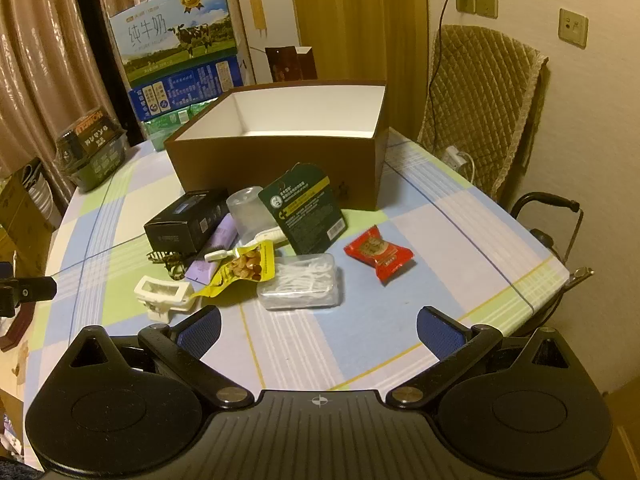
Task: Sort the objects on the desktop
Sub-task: 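Move both tools toward the items in front of the brown box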
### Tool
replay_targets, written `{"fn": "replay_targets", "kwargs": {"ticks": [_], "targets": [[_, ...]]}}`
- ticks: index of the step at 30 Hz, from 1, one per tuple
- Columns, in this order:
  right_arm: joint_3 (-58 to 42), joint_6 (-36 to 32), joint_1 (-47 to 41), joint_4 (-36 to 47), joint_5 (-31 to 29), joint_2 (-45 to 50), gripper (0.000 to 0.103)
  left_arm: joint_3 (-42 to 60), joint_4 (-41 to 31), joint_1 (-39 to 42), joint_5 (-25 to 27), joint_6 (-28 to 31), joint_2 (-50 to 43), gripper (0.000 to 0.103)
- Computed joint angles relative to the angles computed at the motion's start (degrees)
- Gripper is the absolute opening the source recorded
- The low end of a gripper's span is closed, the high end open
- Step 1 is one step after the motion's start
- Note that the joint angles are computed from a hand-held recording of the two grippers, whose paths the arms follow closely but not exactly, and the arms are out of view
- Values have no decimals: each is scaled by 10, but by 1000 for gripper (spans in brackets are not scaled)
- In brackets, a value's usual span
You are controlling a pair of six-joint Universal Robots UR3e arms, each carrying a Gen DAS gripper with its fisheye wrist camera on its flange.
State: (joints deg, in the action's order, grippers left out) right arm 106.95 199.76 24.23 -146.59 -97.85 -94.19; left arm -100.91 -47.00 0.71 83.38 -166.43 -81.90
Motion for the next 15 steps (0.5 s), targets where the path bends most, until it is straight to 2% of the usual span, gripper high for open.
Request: {"fn": "replay_targets", "kwargs": {"ticks": [15], "targets": [[2,-15,-9,2,13,-2,101,14,-16,-11,10,-4,-8,102]]}}
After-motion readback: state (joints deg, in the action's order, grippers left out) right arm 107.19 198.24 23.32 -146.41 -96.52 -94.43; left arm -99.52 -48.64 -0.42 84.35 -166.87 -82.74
